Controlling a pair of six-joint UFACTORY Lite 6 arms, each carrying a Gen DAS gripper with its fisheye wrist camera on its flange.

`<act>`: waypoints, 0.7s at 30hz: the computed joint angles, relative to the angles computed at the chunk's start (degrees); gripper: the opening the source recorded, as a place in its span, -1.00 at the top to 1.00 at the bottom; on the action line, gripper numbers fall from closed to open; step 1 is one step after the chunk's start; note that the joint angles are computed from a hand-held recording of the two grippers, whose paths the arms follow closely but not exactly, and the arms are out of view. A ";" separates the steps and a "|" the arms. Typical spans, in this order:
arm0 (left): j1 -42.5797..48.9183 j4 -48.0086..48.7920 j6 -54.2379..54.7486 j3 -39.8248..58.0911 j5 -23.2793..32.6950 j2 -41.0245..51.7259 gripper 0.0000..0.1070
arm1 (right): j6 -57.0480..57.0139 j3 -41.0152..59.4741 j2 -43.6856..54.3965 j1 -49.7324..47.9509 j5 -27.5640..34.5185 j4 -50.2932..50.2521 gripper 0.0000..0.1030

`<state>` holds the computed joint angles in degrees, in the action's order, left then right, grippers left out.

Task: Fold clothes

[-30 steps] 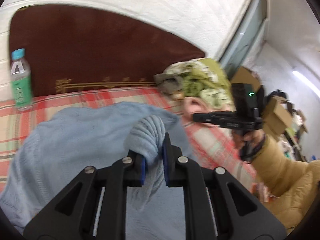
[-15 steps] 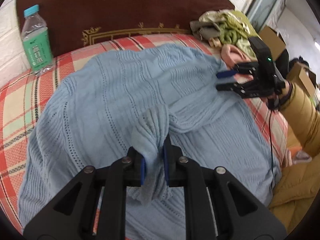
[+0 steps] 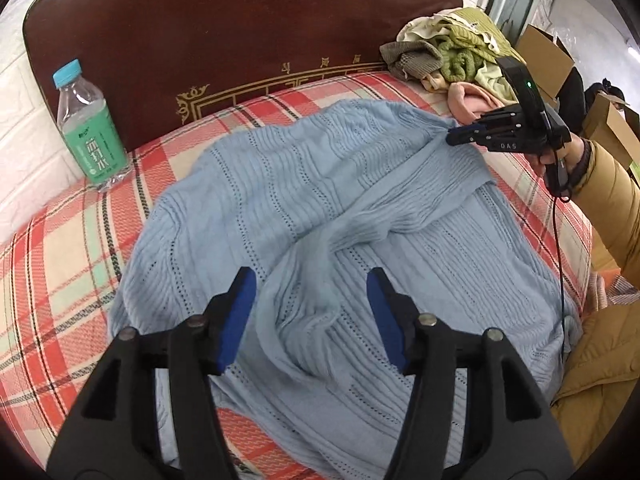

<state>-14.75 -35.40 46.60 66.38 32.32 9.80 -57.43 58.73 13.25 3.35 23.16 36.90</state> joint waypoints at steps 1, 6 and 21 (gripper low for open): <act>0.22 0.47 -0.47 0.00 -0.15 0.48 -0.11 | 1.43 -0.40 0.26 0.43 -1.15 -1.58 0.89; 2.04 -0.20 0.86 -1.26 1.22 2.14 -0.14 | 0.27 0.35 1.95 -0.07 -1.03 1.92 0.88; -3.43 45.47 -42.87 -4.06 -10.25 0.03 0.71 | -4.41 -2.06 0.46 -0.91 0.24 9.21 0.75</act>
